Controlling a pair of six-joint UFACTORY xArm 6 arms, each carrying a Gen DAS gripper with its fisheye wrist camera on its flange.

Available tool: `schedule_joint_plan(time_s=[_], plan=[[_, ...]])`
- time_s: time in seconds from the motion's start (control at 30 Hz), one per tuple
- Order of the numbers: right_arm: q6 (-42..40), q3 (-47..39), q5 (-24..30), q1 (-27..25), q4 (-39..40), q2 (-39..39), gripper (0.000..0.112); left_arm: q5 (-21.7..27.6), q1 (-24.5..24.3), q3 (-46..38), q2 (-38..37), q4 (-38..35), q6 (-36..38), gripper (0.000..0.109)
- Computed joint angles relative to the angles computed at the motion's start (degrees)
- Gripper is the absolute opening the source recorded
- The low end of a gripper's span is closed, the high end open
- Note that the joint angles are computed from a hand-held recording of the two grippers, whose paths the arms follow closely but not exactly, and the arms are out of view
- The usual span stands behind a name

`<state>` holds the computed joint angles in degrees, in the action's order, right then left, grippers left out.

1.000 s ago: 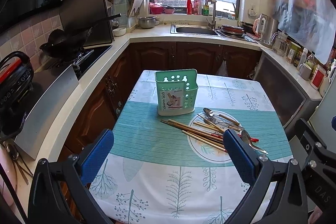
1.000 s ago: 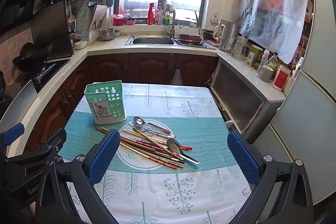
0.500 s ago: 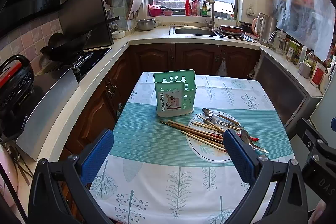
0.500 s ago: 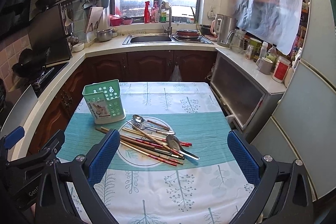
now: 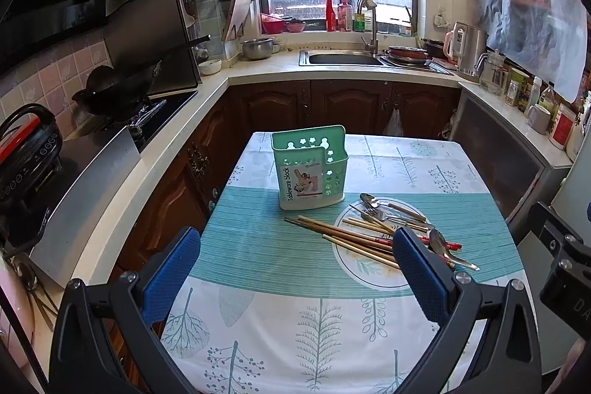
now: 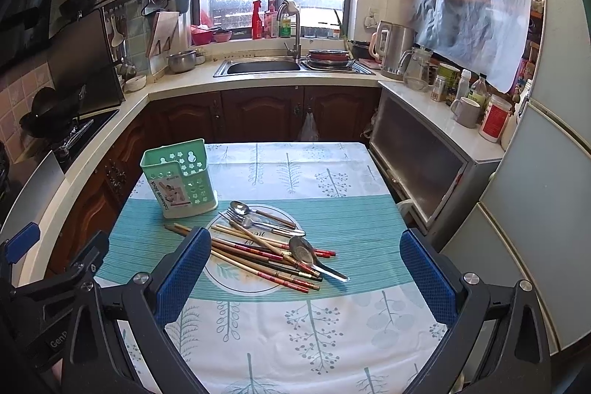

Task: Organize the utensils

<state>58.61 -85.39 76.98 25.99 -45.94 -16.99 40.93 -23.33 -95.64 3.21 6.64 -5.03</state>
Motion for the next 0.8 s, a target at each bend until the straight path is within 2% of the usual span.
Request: schedule_joint_plan(time_s=[0.17,0.27,0.4,0.57,0.63,0.8], plan=[[-0.94,1.86,-2.36,-2.48,1.54,-0.84,0.103,-2.51,0.32,0.87,0.07,-1.95,1.43,0.102],[-1.61,3.32,-5.21,-4.94,3.42,-1.80,0.103,-1.13,0.27,-1.18,1.61,-3.19,2.91,0.102],[-5.32,4.17,-9.15,-9.03,7.69,-2.22,0.103,7.44,0.65,-10.69,7.28,-6.60,5.83,0.102],[-12.54,2.16,-12.82,-13.49,11.67,-0.85,0.103,9.24,1.16,-18.89,12.66,-6.26,6.88,0.102],[-15.54,0.19,-13.84,-15.69,14.08,0.24,0.102,10.67,1.84,-23.60,15.66,-8.94,8.48,0.102],[-24.63,-6.75,-14.23,-21.11,22.01,4.62,0.097,19.17,3.64,-41.69,27.09,-15.38,9.28,0.101]])
